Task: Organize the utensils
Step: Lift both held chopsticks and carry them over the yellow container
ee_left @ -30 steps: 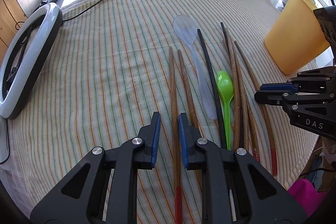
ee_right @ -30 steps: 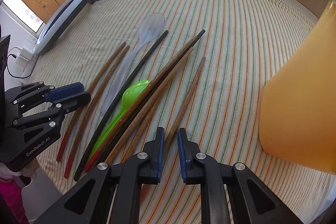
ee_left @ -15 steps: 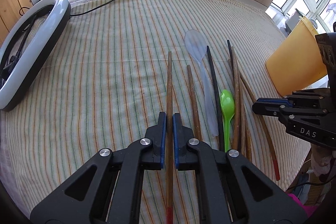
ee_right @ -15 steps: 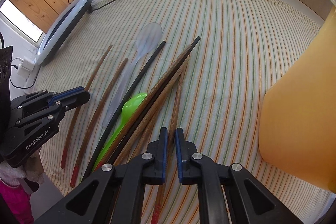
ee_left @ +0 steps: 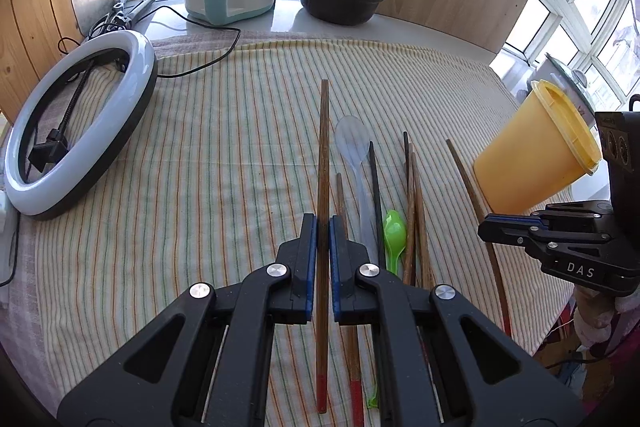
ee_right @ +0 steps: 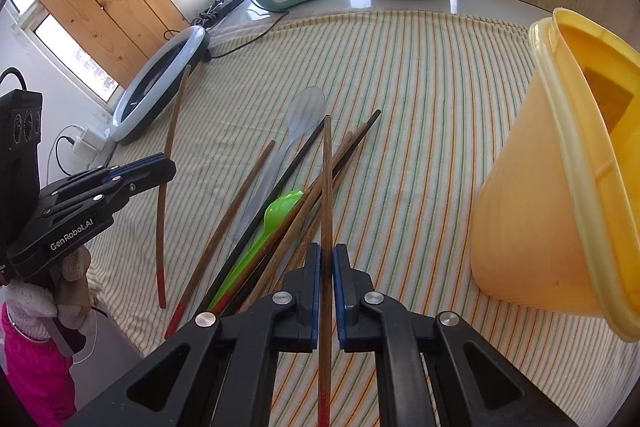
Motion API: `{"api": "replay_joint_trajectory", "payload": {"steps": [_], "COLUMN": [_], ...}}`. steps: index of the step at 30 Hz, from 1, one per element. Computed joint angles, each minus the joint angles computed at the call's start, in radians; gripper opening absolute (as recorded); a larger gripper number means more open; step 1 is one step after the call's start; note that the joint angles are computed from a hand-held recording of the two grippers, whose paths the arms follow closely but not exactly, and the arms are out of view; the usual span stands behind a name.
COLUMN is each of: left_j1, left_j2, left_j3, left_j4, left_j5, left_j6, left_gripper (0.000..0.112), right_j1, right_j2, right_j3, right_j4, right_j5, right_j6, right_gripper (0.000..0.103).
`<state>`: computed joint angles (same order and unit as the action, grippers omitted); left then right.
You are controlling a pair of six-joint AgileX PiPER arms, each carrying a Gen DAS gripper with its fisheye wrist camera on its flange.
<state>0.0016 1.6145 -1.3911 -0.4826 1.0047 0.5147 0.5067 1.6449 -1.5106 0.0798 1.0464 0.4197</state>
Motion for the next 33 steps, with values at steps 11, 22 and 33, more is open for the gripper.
{"api": "replay_joint_trajectory", "payload": {"steps": [11,22,33], "left_j1": [0.000,-0.042,-0.100], "left_j2": [-0.063,-0.116,-0.122], "left_j3": [-0.044,-0.109,-0.200], "left_j4": [-0.068,-0.123,-0.150], "left_j5": [0.031,0.055,0.050], "left_j6": [0.006,-0.012,-0.060], "left_gripper": [0.004,0.004,0.004], "right_j1": [0.011,0.021,-0.065], "right_j2": [-0.118,-0.246,-0.365], "right_j3": [0.061,0.065,0.018], "right_j4": [-0.041,-0.144,-0.128], "right_j5": [-0.083,-0.134,-0.130], "right_j6": [0.007,0.056,0.038], "right_gripper": [0.004,0.004,0.004]}}
